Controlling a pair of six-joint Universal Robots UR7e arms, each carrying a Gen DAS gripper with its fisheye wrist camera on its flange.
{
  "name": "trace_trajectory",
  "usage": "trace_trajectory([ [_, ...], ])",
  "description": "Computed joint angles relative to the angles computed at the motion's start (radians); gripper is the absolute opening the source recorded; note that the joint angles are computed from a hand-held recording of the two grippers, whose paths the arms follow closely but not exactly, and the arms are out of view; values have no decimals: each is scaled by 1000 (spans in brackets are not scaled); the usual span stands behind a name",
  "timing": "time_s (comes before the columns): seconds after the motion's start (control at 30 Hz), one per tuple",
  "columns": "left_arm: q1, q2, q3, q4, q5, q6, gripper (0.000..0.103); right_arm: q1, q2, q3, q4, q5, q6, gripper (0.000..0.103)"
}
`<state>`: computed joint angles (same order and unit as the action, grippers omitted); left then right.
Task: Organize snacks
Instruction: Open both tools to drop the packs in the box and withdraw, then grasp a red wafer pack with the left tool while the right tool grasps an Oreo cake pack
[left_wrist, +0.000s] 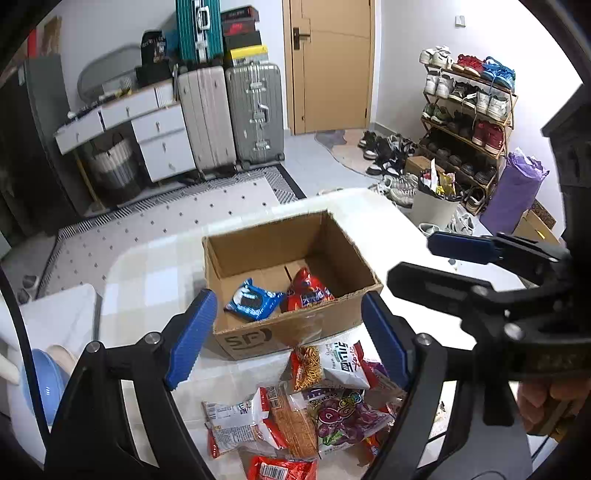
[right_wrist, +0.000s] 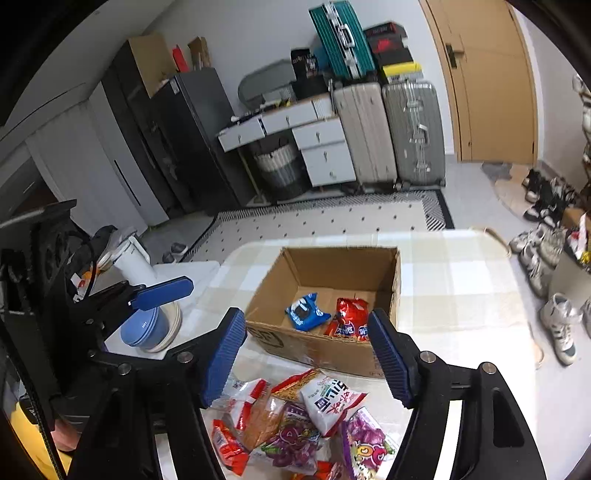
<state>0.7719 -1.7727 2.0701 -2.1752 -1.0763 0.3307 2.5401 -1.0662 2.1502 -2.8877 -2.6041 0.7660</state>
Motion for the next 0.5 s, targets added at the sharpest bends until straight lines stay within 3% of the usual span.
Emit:
trace_trajectory([
  [0.17,-66,-101,-43,145,-27,-103,79,84,-9,-32,32,-39,29,75],
  [0.33,-134,-241,-62,293,-18,-178,83,189,5,-65,104,-123,67,83],
  [0.5,-201,-392,-59,415,65,-227,83,270,16,-78,220,-168,172,86],
])
